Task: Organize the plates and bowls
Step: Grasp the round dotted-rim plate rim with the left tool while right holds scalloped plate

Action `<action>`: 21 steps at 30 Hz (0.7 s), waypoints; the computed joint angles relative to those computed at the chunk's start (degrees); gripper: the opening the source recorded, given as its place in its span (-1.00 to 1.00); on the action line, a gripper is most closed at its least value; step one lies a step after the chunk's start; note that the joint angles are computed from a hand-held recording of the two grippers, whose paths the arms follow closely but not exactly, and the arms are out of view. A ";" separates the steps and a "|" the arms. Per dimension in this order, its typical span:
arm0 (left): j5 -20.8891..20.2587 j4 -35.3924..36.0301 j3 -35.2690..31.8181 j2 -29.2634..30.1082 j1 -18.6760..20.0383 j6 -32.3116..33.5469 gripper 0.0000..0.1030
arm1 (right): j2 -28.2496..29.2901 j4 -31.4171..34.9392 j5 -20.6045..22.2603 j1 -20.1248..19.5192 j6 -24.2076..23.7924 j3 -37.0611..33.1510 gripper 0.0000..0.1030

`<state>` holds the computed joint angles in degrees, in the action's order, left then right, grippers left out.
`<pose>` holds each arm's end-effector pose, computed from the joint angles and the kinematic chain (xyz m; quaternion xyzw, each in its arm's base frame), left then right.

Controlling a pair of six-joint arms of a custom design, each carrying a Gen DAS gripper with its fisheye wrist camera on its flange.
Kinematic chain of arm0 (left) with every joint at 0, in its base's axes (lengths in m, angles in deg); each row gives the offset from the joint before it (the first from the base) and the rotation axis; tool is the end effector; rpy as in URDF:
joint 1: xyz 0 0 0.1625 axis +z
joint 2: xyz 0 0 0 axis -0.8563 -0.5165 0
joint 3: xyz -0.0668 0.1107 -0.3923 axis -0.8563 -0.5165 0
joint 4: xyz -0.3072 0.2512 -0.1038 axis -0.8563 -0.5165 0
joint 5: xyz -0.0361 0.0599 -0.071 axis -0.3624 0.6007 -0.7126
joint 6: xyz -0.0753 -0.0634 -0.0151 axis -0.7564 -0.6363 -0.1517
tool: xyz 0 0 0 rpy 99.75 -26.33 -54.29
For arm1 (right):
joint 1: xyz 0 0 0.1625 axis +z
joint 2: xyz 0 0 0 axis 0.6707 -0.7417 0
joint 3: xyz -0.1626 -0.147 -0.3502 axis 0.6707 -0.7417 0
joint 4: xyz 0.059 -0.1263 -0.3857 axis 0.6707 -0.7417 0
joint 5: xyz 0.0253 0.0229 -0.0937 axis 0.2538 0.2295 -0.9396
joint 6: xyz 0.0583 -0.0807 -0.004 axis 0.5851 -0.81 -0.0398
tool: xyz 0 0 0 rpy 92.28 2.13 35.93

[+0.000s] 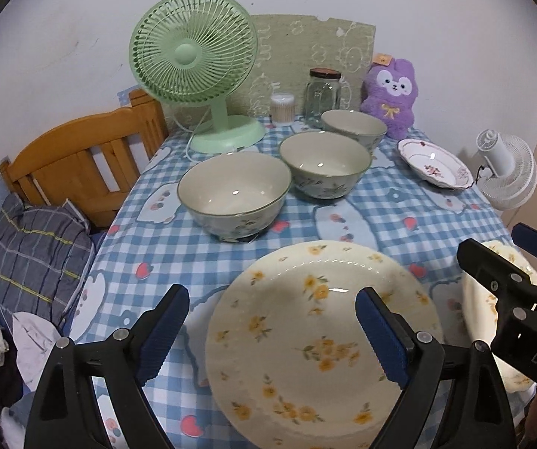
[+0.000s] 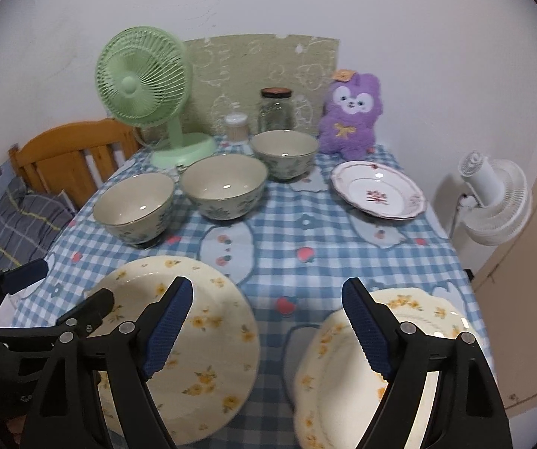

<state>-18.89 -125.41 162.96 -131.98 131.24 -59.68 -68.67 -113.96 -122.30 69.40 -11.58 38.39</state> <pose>0.0331 -0.6157 0.2808 -0.0013 0.8191 -0.3873 0.4232 0.3659 -0.6821 -0.0913 0.3733 -0.8564 0.2631 0.2409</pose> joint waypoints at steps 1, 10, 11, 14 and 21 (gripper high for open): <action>-0.05 -0.07 0.04 0.02 0.27 0.14 0.78 | 0.49 -0.02 0.08 0.03 -0.45 -0.37 0.64; -0.76 2.00 -0.30 0.35 3.35 -1.71 0.78 | 4.96 3.38 -1.76 0.00 -2.24 -5.33 0.64; -0.59 1.96 -0.37 0.55 3.65 -1.80 0.78 | 5.60 3.64 -2.03 0.01 -2.81 -6.05 0.64; -0.24 3.00 -0.48 0.83 4.46 -2.84 0.78 | 6.94 5.99 -2.47 -0.10 -3.16 -7.83 0.64; -0.01 4.84 -0.51 0.93 5.46 -3.88 0.77 | 8.39 11.18 -3.60 -0.63 0.56 -10.25 0.63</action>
